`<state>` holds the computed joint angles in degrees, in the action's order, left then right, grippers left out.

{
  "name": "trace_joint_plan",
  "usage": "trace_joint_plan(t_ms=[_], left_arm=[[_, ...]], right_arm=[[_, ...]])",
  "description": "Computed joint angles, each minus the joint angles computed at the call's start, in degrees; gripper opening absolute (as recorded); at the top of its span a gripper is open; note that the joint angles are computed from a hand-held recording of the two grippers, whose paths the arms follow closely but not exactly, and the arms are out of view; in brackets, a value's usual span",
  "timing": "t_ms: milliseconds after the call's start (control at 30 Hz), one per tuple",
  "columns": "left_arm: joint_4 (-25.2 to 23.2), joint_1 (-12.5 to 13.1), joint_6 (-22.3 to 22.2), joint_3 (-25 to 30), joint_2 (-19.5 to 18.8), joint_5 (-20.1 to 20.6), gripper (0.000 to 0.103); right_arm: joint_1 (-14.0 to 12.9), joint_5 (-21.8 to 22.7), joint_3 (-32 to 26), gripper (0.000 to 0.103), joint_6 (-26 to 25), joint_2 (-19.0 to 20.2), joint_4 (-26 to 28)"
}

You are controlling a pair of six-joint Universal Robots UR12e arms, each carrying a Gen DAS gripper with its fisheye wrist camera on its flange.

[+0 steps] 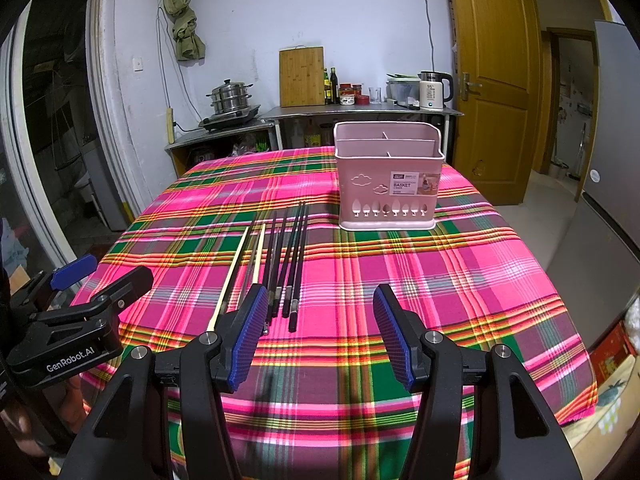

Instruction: Organize utensils

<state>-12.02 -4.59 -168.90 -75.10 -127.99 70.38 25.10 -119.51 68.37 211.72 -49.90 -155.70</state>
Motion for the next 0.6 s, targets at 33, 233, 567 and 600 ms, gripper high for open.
trace_joint_plan(t_ms=[33, 233, 567, 600], left_arm=[[-0.1, -0.01, 0.02, 0.02, 0.02, 0.04, 0.098], [-1.07, -0.14, 0.19, 0.48, -0.22, 0.31, 0.097], [-7.46, -0.39, 0.82, 6.05, -3.83, 0.69, 0.097], [-8.6, -0.44, 0.78, 7.05, -4.4, 0.72, 0.097]], right_arm=[[0.07, 0.04, -0.1, 0.056, 0.04, 0.03, 0.13], [-0.01, 0.41, -0.31, 0.056, 0.06, 0.23, 0.39], [-1.62, 4.25, -1.94, 0.056, -0.85, 1.45, 1.35], [-1.81, 4.77, -2.3, 0.056, -1.1, 1.69, 1.49]])
